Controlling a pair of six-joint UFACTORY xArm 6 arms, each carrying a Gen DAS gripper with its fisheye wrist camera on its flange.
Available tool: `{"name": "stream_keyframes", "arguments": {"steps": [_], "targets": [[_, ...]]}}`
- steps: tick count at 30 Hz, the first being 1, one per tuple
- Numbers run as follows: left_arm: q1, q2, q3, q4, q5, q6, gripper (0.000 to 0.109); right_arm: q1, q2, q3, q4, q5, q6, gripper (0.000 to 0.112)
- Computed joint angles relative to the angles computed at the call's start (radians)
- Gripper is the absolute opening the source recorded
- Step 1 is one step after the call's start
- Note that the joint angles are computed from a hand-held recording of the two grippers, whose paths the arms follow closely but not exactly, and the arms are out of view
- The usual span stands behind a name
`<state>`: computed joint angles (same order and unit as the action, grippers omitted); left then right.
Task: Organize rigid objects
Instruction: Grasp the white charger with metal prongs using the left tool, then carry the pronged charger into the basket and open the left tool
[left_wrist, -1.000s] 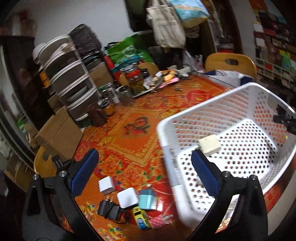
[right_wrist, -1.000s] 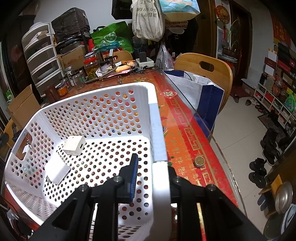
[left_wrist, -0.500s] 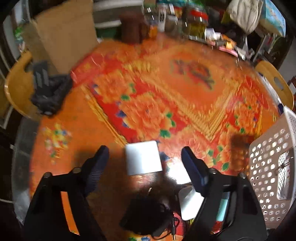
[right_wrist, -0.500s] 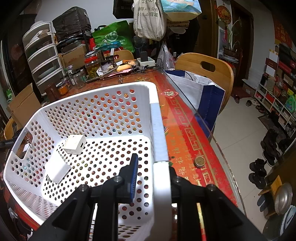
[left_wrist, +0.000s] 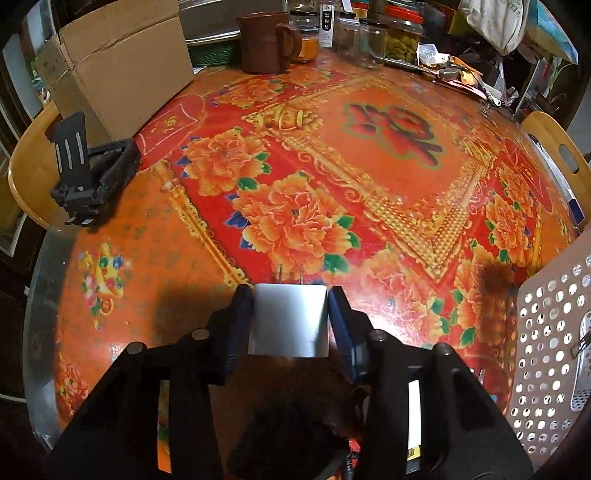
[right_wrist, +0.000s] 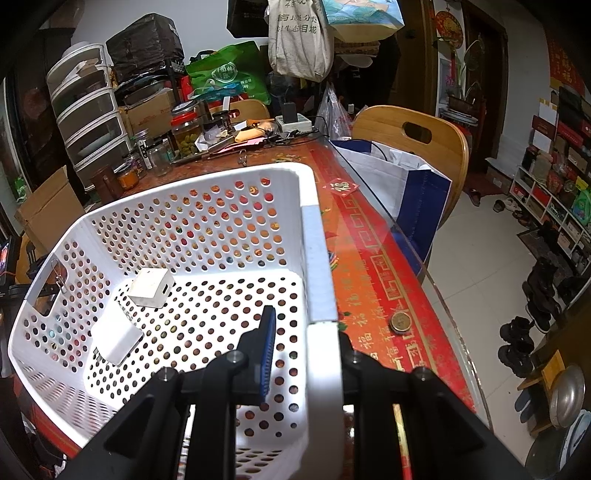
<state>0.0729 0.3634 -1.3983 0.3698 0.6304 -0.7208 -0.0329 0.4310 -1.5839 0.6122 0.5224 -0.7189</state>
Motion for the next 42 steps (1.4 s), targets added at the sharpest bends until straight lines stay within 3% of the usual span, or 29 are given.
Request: {"name": "stream_keyframes", "arguments": {"steps": [3,8,12,14,17,26,42], "targets": [[-0.004,0.022,-0.021,-0.026,0.033,0.029,0.044,-0.001,0.001,-0.003,0.001,0.003,-0.002,0.019],[-0.002,0.001,0.016,0.007,-0.002,-0.023,0.04,-0.002,0.003,-0.006,0.004,0.006,-0.005,0.02],[-0.022,-0.056,0.054,0.184,-0.012,-0.164,0.04,-0.002,0.003,-0.006,0.012,0.007,-0.012,0.02],[-0.053,-0.096,0.055,0.35,0.037,-0.289,0.04,-0.002,0.002,-0.006,0.013,0.008,-0.014,0.02],[-0.096,-0.137,0.045,0.448,0.089,-0.348,0.04,-0.002,0.002,-0.006,0.013,0.008,-0.016,0.02],[-0.199,-0.156,-0.054,0.465,0.163,-0.294,0.04,-0.003,0.003,-0.007,0.017,0.01,-0.022,0.02],[-0.367,-0.015,-0.31,0.461,0.285,-0.205,0.04,0.001,0.011,-0.021,0.027,0.018,-0.032,0.02]]}}
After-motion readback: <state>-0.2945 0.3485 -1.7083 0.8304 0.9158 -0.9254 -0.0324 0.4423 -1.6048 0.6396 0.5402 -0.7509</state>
